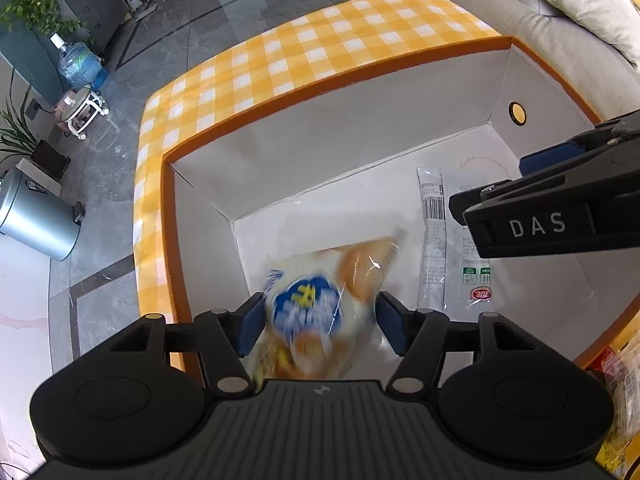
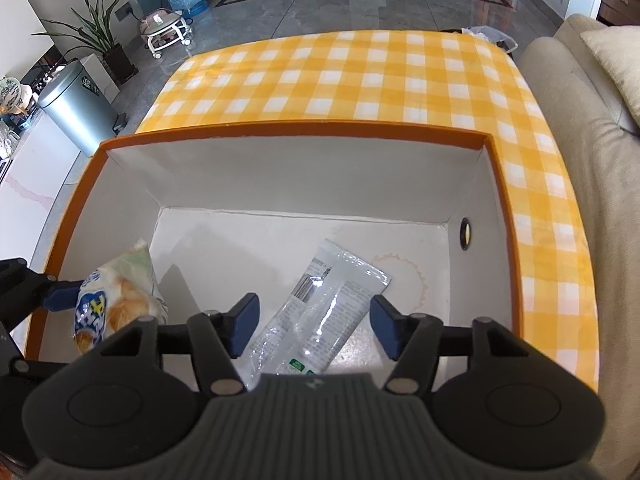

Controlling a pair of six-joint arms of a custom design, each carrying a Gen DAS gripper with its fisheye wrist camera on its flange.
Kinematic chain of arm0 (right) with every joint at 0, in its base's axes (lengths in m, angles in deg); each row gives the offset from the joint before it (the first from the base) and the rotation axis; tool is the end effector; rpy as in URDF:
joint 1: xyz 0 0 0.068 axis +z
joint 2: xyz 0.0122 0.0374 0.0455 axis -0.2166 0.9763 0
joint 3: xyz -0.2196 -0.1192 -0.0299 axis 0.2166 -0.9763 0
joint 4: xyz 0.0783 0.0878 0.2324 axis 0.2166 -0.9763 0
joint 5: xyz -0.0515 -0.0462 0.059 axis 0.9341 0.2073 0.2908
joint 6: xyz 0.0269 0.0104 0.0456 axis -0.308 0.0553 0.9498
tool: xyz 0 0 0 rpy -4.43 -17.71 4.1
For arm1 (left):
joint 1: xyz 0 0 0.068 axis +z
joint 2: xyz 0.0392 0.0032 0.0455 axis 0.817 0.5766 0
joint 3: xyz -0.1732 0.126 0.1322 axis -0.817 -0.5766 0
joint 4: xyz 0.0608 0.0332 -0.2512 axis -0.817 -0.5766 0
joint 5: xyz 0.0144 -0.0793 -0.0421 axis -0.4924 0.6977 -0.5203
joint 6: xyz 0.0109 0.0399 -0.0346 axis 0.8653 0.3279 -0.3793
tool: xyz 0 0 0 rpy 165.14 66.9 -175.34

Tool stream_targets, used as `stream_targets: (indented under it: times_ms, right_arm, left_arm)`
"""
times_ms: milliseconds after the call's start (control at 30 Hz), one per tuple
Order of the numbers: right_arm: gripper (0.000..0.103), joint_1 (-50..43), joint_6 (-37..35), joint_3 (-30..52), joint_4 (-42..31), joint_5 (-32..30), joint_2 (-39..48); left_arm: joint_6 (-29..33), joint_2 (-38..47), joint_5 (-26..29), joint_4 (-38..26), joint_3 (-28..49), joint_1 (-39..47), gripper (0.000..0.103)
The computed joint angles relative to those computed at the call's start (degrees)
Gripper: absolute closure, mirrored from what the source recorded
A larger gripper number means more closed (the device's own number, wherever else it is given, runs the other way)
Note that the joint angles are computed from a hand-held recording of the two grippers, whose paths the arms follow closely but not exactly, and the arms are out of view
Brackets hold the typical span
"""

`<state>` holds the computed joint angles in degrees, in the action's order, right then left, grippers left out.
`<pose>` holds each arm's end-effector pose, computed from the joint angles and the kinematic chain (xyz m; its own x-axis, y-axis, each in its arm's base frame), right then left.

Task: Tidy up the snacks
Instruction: 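Withdraw both open tools from the box back toward the snack pile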

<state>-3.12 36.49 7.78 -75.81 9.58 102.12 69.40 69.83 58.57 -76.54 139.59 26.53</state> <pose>0.3111 0.0497 0.1440 -0.8426 0.3426 -0.4156 0.2940 0.9391 0.1781 0.3169 -0.1669 0.1704 -0.6042 0.7089 -0.3639 0.6853 0.6953 0.2167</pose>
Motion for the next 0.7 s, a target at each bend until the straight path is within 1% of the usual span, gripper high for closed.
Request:
stream_targets:
  times_ms: [33,133,267,400,500,600,700]
  right_arm:
    - [0.039,0.1,0.1,-0.2,-0.2,0.4,-0.4]
    - [0.037,0.5,0.1,-0.7,-0.7,1.3,-1.8]
    - [0.032,1.3,0.5,-1.6,-1.5,2.2,-4.7]
    - [0.032,3.1,0.9,-2.5,-3.1,4.7,-9.3]
    - [0.027,5.0,1.1,-3.4,-4.7,7.4,-13.9]
    - [0.026,7.2,2.0,-5.1,-6.4,10.0,-19.7]
    - [0.026,9.9,4.3,-7.0,-8.7,12.2,-25.8]
  left_arm:
    - [0.2,-0.5,0.1,-0.1,-0.2,0.0,0.026]
    - [1.1,-2.8,0.2,0.7,-2.0,0.1,0.021]
    - [1.0,-5.8,0.9,0.6,-3.3,0.6,0.021]
    - [1.0,-10.8,2.2,0.6,-5.8,1.4,0.021]
    - [0.2,-15.5,3.1,0.4,-8.0,2.0,0.021]
    - [-0.8,-20.7,4.9,-0.8,-9.9,3.1,0.021]
    - [-1.3,-26.1,6.7,-2.4,-11.9,4.4,0.021]
